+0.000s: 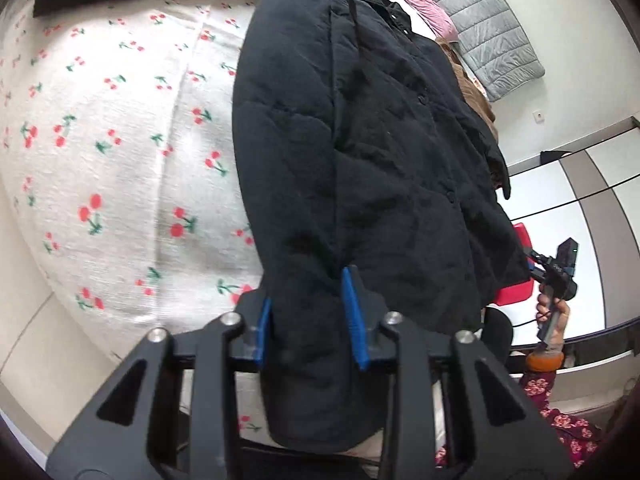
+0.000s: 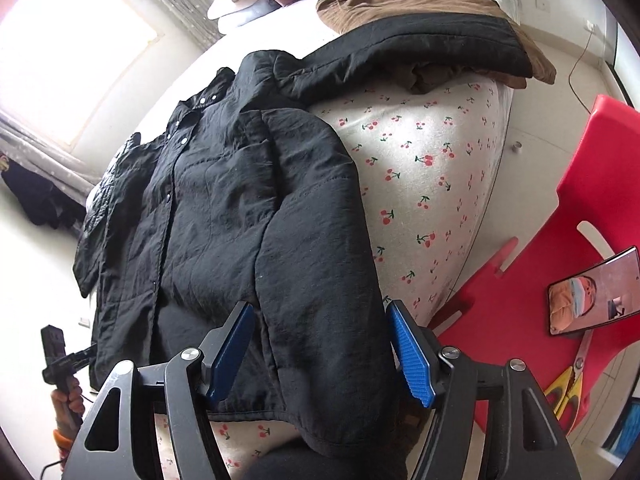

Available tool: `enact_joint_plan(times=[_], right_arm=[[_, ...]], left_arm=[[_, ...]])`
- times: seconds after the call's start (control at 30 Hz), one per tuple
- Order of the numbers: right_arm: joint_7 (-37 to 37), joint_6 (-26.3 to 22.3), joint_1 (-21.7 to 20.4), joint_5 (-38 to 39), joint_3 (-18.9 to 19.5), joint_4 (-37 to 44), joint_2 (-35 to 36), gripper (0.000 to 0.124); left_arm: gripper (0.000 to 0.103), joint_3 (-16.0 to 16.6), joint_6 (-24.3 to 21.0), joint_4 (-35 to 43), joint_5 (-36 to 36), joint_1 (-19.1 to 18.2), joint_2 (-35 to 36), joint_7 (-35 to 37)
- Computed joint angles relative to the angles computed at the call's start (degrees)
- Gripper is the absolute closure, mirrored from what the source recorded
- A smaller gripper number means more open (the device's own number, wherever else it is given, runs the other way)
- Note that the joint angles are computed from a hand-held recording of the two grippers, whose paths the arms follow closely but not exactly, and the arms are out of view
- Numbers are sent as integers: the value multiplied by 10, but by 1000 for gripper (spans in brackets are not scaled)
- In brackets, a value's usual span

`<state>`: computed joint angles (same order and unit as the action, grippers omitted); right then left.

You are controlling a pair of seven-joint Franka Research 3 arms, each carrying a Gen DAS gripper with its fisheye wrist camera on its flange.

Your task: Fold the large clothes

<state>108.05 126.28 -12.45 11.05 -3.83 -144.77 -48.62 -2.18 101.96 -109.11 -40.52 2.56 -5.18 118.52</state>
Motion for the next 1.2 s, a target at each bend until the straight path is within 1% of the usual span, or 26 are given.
enact_joint_plan(times=[0.03, 0.07, 0.1, 0.2, 0.23, 0.27, 0.3, 0.33, 0.37, 0.4, 0.43, 0.47, 0.53, 0.6, 0.67, 0.73, 0.83, 0.9, 0.97, 1.0, 1.1, 1.2], right_arm=[[-1, -1, 1, 1, -2, 0, 7, 55], [-1, 1, 3, 5, -4, -3, 14, 55], [-2, 4, 6, 11, -7, -6, 19, 55], [-3, 9, 13, 25, -9, -12, 26, 57], [-3, 8, 11, 20, -5, -11, 25, 57], [-4, 5, 10, 13, 0, -8, 25, 56], [-5, 1, 8, 6, 3, -4, 25, 56], [-3, -3, 5, -2, 6, 1, 27, 56], [-3, -7, 2, -10, 8, 8, 29, 56], [-2, -7, 0, -15, 8, 13, 31, 56], [-3, -6, -2, -19, 6, 19, 33, 55], [-2, -2, -6, -22, 4, 26, 36, 55], [1, 8, -15, -29, -1, 43, 48, 55], [7, 20, -26, -33, -11, 66, 68, 55], [11, 41, -35, -32, -22, 90, 93, 54], [16, 62, -47, -34, -33, 118, 124, 54], [22, 88, -70, -54, -44, 173, 187, 52], [36, 99, -91, -80, -46, 216, 238, 49], [46, 98, -104, -103, -55, 262, 293, 49], [44, 97, -106, -105, -65, 283, 319, 49], [32, 93, -108, -75, -99, 350, 401, 49], [33, 98, -120, -67, -119, 402, 470, 49]], left_arm=[[91, -2, -6, -3, 0, -2, -6, 0], [94, -4, -1, -10, 2, -4, -18, 2], [95, -2, -1, -14, 0, -6, -29, -1], [96, 23, -41, -17, -65, -9, -65, 24], [96, 27, -47, -19, -68, -11, -79, 37], [95, 24, -46, -21, -48, -13, -90, 39], [93, 17, -38, -22, -13, -16, -98, 35], [84, 6, -23, -25, 39, -18, -105, 28], [78, -8, 5, -32, 93, -21, -111, 14], [66, -17, 32, -39, 141, -23, -115, -3], [56, -23, 58, -45, 174, -24, -119, -21], [53, -22, 82, -50, 187, -27, -122, -35], [38, -11, 118, -48, 182, -37, -121, -56], [29, -8, 152, -39, 180, -49, -117, -73], [26, -10, 183, -27, 185, -61, -108, -82], [24, -13, 201, -7, 192, -72, -91, -87], [24, -28, 202, 52, 204, -88, -45, -97], [24, -45, 203, 99, 220, -98, -8, -104], [24, -65, 206, 156, 246, -109, 38, -115], [24, -75, 203, 186, 257, -115, 63, -119], [24, -105, 182, 298, 288, -138, 154, -133], [24, -128, 149, 423, 329, -172, 254, -153]])
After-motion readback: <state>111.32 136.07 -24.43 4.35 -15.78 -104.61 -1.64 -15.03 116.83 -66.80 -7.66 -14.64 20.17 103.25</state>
